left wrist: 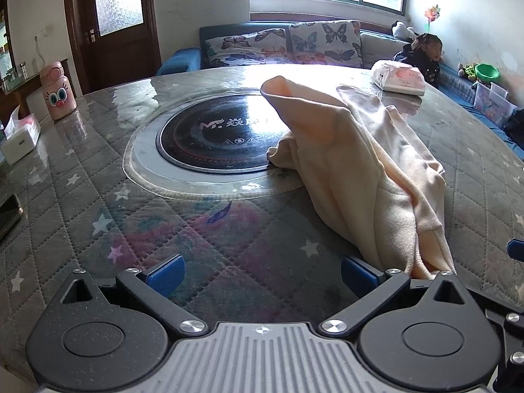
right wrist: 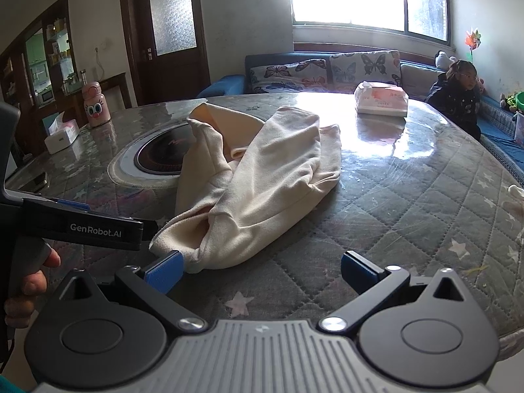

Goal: Fold clothes
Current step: 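Move both grippers toward the crumpled cream sweatshirt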

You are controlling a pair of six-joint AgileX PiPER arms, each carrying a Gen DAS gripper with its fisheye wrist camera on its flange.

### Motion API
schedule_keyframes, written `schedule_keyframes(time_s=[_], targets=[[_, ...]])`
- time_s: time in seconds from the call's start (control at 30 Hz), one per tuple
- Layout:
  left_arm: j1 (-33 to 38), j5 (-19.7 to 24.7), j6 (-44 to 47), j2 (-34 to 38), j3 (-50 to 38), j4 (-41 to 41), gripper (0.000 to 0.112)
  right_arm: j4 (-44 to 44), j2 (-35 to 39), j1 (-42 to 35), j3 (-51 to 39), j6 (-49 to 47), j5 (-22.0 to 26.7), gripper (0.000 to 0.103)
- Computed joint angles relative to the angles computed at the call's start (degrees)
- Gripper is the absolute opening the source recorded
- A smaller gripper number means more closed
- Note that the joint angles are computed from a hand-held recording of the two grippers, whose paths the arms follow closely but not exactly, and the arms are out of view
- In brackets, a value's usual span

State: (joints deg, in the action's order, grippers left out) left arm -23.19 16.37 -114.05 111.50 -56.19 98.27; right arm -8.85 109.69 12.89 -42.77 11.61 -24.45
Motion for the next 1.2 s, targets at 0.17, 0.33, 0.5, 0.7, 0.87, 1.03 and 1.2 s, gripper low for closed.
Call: schedule_keyframes(time_s=[0.17, 0.33, 0.5, 0.7, 0.87, 1.03, 1.2], targets=[[0.0, -0.3, 1.0, 0.2, -0.3, -0.6, 0.103, -0.4, 0.0, 0.0, -0.3, 0.3, 0.3, 0.103], [-0.1, -0.4, 2.8, 0.2, -0.7, -2.1, 0.103, -1.0, 0.2, 0.1, -0.7, 0.7, 0.6, 0.103], [-0.2, -0.6, 4.6, 0.4, -1.0, -3.7, 0.103, -1.4, 0.5, 0.1, -1.1, 1.1, 0.9, 0.103], [-0.1, -0.8, 7.2, 0.7, -1.6, -6.2, 0.103, -2.4, 0.8, 0.1, -1.6, 1.9, 1.2, 0.103], [0.0, -1.0, 10.3, 1.1, -2.6, -9.0, 0.103, -4.3, 1.2, -0.1, -2.6, 3.6, 1.9, 0.103], [0.2, -1.3, 14.5, 1.6, -3.9, -13.0, 0.103, -6.1, 1.7, -0.3, -3.7, 5.4, 2.8, 0.103], [0.5, -1.4, 19.6, 1.9, -5.1, -17.8, 0.103, -8.4, 1.8, -0.5, -5.1, 7.5, 4.0, 0.103]])
